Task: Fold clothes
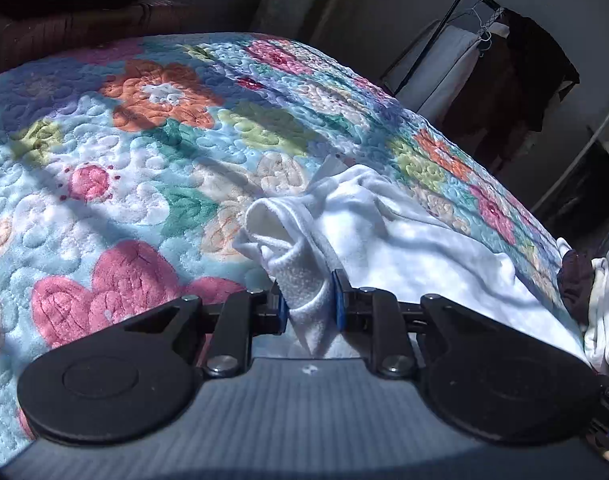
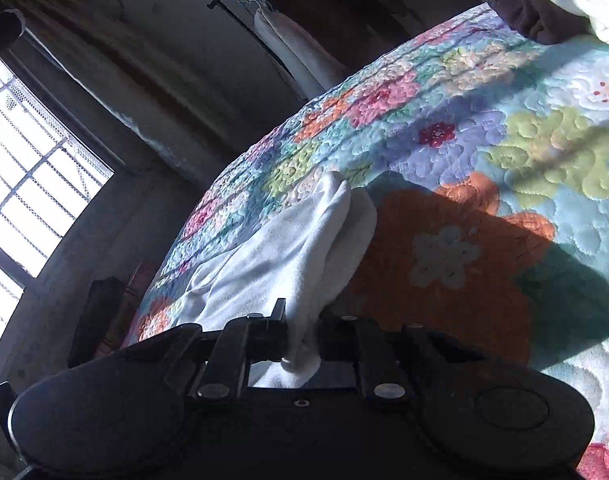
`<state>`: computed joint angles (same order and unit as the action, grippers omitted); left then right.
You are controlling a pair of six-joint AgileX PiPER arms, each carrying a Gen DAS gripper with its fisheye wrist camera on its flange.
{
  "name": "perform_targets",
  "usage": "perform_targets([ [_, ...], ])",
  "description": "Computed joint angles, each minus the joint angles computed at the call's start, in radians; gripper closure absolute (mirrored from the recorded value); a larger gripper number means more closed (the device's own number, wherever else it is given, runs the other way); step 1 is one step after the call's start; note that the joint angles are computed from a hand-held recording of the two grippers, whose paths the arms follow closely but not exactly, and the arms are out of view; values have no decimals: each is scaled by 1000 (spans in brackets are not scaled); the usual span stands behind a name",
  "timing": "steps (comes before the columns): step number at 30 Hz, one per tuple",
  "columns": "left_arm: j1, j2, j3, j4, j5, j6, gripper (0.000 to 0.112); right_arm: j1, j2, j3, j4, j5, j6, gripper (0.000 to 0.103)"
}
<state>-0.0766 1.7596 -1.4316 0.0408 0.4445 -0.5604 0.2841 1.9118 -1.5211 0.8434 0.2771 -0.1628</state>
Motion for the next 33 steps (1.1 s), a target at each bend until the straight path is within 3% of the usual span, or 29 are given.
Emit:
perform_targets([
  [2, -52, 14, -12, 164, 58, -93, 92, -1, -44, 27, -111, 11, 58, 88],
  [6, -136, 49, 13, 411, 102, -270, 91, -39, 40, -10, -256, 147, 203, 88],
  [9, -199, 48, 1, 578, 181, -353, 87, 4, 12, 77, -409, 54, 312, 86],
  [12, -221, 39, -40, 564, 277, -353, 83, 44, 2, 33, -709, 108, 504, 79],
  [14, -236, 14, -46, 582, 334, -404, 75, 65, -10, 14, -909, 156, 658, 63],
  [17, -269, -33, -20, 651, 414, -488, 66, 76, -47, 51, -1066, 153, 746, 43],
  [22, -296, -120, 23, 588, 465, -407, 60, 57, -138, 144, -1008, 133, 656, 43],
  [26, -330, -193, 78, 560, 438, -397, 53, 77, -190, 195, -1088, 147, 717, 43],
  [29, -363, -206, 74, 557, 459, -386, 51, 116, -239, 229, -1191, 149, 790, 41],
  [31, -384, -204, 52, 527, 487, -354, 50, 147, -272, 255, -1260, 150, 827, 35],
  [33, -405, -206, 35, 501, 518, -327, 47, 184, -299, 237, -1255, 235, 810, 34],
])
